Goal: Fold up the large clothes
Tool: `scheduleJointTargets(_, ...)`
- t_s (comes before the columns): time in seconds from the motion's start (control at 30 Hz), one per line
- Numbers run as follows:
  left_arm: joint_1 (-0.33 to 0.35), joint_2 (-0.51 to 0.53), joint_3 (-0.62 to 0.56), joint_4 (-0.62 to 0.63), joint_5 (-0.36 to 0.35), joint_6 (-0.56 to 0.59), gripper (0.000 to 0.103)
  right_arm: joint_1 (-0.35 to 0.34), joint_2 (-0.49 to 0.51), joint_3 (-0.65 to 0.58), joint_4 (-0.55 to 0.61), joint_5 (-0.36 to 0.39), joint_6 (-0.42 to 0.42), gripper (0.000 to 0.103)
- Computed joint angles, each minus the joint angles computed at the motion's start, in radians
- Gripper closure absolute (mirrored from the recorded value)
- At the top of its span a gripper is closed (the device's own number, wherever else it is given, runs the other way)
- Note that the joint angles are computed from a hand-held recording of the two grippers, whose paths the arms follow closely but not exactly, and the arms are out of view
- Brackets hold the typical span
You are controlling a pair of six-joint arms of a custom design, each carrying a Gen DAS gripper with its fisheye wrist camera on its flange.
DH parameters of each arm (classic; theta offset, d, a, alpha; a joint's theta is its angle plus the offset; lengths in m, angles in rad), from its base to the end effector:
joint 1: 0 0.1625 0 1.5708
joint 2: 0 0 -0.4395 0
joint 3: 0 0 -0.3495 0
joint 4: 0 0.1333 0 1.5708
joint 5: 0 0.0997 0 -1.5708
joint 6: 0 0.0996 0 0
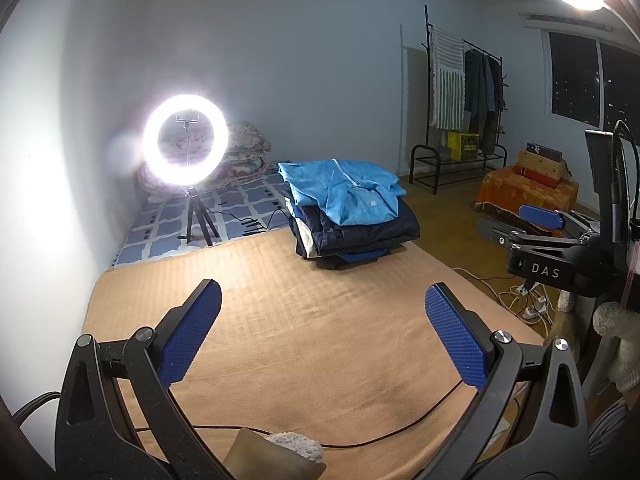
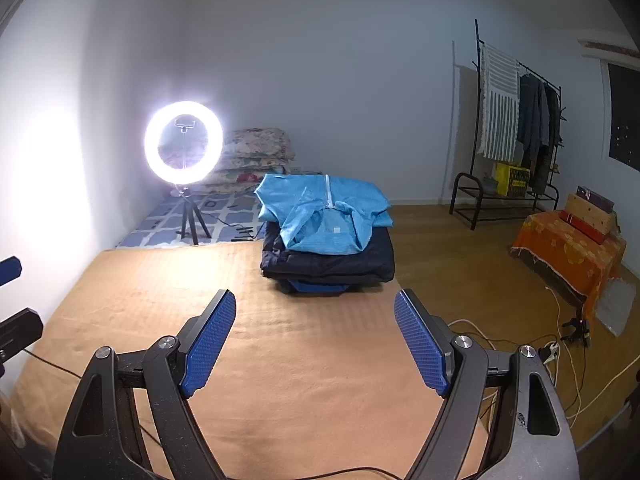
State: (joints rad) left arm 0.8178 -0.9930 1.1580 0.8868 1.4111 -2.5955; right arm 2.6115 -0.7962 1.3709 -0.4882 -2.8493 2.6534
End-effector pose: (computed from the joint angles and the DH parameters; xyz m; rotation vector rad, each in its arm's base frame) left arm -0.2652 -0.5011 0.3384 1.7246 2.3739 -0.7989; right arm 0.5054 -0.2522 0.1898 -0.2146 -1.7060 1.3526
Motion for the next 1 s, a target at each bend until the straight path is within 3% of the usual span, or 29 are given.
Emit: scheduleJointTargets(1.0,-0.005,-0.01,0.012,-0.001,0.004,0.006,0.0,0.004,0.002,-0.001,0.011,0.012,0.032,0.021)
